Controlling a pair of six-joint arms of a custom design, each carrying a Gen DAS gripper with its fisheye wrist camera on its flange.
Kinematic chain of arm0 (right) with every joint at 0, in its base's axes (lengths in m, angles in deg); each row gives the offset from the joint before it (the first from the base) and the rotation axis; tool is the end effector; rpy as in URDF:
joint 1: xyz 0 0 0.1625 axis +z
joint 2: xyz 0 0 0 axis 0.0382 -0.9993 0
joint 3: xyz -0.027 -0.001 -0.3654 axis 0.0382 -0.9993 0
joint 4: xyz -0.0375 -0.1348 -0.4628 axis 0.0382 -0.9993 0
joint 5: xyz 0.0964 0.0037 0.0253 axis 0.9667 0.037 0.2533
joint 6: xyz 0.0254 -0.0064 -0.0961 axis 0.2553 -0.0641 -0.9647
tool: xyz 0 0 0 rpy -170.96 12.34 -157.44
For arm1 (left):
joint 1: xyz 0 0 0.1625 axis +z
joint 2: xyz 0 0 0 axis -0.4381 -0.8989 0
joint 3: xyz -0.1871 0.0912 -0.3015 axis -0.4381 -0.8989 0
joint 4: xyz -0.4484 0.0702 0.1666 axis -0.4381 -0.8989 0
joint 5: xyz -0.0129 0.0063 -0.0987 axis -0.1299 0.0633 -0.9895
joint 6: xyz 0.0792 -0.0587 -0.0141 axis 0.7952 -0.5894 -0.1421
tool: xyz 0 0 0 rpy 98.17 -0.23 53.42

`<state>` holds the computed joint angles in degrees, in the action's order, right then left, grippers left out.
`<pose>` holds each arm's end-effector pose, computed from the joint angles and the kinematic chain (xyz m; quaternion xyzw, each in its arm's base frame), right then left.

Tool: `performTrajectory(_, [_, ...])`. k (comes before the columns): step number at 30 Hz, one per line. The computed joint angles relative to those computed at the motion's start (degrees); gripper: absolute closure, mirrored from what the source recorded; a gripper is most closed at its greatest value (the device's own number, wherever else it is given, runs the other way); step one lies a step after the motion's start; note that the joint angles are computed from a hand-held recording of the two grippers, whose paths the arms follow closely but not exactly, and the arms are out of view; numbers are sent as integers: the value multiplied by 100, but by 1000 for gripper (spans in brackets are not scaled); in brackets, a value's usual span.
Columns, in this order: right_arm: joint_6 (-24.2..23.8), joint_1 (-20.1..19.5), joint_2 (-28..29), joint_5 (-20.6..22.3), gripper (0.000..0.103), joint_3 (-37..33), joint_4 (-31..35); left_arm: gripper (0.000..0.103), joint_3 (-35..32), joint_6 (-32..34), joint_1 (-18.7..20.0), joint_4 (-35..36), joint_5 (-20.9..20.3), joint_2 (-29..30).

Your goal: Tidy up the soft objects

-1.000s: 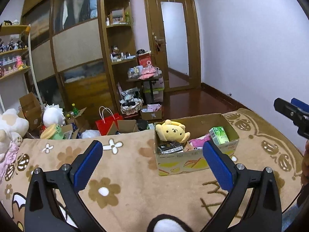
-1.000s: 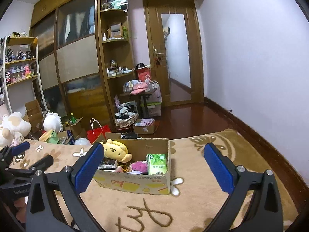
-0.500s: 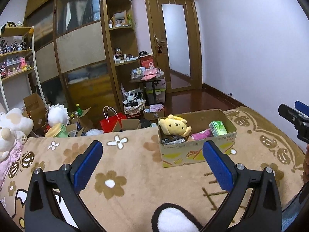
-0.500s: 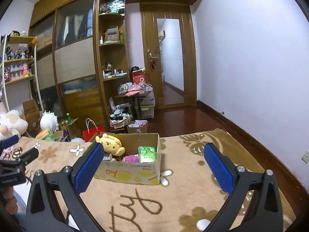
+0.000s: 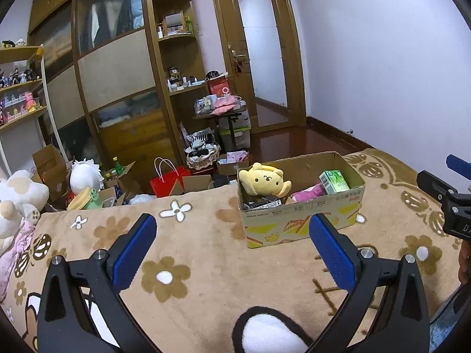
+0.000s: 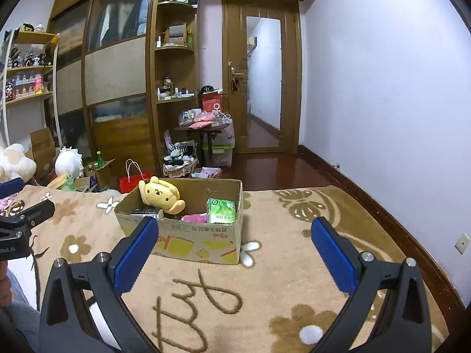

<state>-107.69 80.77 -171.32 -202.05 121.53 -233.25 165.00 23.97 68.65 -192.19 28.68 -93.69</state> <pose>0.0270 -0.5087 0.3587 0.0313 -0.7154 0.5659 0.4087 -0.3894 -0.6257 0.0351 0.4381 0.7802 -0.3695 0.2507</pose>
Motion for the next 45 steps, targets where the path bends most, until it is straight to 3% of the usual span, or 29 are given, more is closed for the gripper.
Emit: performTrajectory(45, [32,-73,94,61,0,-3,18,1,-111,38,41,-150,300,180])
